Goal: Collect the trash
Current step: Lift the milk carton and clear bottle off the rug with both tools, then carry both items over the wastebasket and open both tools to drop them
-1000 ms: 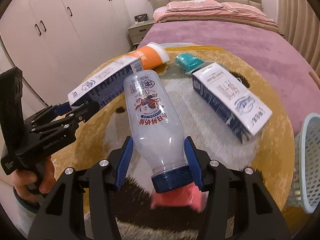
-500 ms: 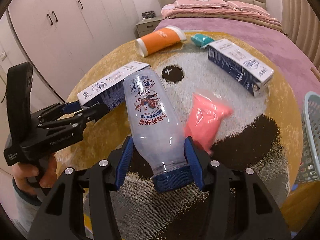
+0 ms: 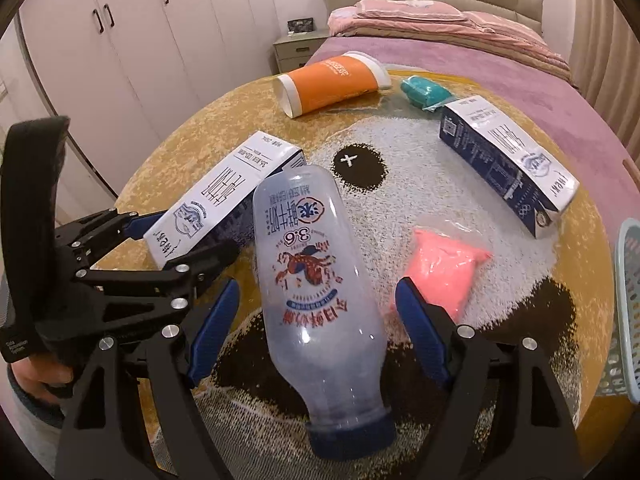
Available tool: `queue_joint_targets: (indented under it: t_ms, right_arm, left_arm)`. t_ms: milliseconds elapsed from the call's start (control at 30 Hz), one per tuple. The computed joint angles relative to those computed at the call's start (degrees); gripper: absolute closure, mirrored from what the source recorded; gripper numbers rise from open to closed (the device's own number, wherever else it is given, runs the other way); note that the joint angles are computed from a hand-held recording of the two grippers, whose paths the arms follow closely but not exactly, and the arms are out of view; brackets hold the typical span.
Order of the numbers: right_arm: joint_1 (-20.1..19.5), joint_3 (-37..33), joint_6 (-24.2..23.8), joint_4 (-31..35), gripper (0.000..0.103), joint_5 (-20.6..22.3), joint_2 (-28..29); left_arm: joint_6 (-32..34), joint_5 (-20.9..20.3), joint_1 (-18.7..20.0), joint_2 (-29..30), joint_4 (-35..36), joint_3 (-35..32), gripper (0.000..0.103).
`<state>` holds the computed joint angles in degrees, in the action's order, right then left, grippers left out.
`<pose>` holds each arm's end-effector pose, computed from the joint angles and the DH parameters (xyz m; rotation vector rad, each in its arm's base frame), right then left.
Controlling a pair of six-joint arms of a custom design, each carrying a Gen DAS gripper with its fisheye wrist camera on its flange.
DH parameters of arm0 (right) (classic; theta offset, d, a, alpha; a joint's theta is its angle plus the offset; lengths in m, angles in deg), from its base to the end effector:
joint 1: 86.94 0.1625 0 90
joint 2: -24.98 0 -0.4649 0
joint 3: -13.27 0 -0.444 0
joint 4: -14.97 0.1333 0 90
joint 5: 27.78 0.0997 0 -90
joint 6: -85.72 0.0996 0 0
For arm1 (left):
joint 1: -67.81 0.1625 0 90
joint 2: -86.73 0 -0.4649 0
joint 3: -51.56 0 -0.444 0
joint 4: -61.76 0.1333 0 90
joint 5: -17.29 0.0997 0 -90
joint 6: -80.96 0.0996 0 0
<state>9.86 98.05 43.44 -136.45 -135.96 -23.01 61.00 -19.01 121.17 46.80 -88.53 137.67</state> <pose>0.1958 -0.7791 0.1976 1.0282 -2.4774 0.4267 -0.2911 -0.7493 0.1077 0.1912 2.2982 -0.8032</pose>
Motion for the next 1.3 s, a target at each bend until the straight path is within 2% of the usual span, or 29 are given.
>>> queue_joint_targets:
  t_ms: [133,233,300,400,500,800,967,1300]
  right_arm:
    - [-0.57,-1.91,2.14,4.5,0.037,1.09,0.44]
    - [-1.15,-3.5,3.85,6.53,0.037,1.73,1.05]
    - [-1.19,-3.48,3.58,6.18,0.038,1.89,1.09]
    - [-1.1,-3.67,3.27,6.51,0.048,2.0,1.33]
    - [-0.98,-3.39,3.16,5.23,0.049,1.79,1.37]
    - [-1.39,-4.08,6.02,5.47,0.049,9.08,-1.78]
    - [-1.78,-5.44,8.16,5.77,0.049,11.65,-3.41]
    - [-3.37,-7.09,10.39,2.79,0.049,11.65,-6.06]
  left_arm:
    - [0.43,-1.11,0.35,-0.22,-0.8,0.1,0.036]
    - [0.62,-1.15,0.35,-0.34,-0.67,0.18,0.038]
    - [0.89,-1.08,0.32,-0.34,-0.72,0.24,0.04]
    - [0.78,-1.0,0.41,-0.34,-0.6,0.05,0.044]
    - [0.44,-0.7,0.33,-0.12,-0.48,-0.31,0.046]
    - [6.77,-1.38,-1.64,-0.2,-12.23,0.02,0.049]
    - [12.54,-1.93,-3.45,1.91,-16.71,-3.23,0.049]
    - [18.58,-6.15,-5.04,10.08,-14.95,-15.62,0.049]
